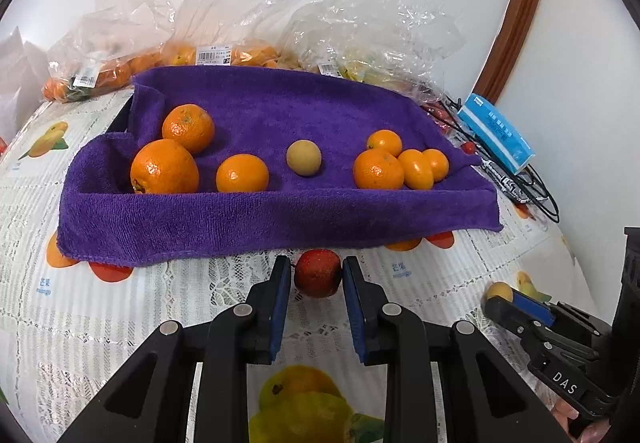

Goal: Organize fruits
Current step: 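Lift the yellow fruit in the right gripper while the left lifts the tomato toward the towel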

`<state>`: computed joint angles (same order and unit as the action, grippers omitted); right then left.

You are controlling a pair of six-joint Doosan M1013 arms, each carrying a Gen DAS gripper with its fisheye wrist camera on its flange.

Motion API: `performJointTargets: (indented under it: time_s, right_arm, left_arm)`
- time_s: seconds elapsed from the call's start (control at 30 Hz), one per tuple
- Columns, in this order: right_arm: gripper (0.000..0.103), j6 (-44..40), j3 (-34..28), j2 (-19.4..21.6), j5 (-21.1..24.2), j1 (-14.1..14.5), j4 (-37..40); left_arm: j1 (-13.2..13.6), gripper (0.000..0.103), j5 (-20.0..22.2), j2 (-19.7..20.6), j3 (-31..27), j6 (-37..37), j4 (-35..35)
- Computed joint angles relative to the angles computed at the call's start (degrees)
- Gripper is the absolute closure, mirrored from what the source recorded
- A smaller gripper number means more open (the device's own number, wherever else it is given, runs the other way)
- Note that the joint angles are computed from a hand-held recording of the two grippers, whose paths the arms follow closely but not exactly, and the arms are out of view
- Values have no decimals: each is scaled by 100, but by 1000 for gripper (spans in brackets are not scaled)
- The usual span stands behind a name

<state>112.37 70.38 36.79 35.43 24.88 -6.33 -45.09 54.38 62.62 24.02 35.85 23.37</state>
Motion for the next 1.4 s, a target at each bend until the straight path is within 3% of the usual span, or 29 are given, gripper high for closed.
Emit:
performJointTargets:
  time_s: [0.2,0.6,0.9,1.4]
  right_arm:
    - [77,-335,24,-14,-78,-26,321]
    - [77,-317,39,-31,-112,-7,199]
    - [77,-307,42,-73,-130,82,90]
    - [77,-240,-83,-268,-160,132,290]
  left_arm:
    - [-14,78,-172,-93,186,-50,35]
    - [-43,78,-299,-239,433,-199,147]
    - [-29,78,-471,-469,813,-243,-144]
    - [-112,78,-205,-796,967,-463,118]
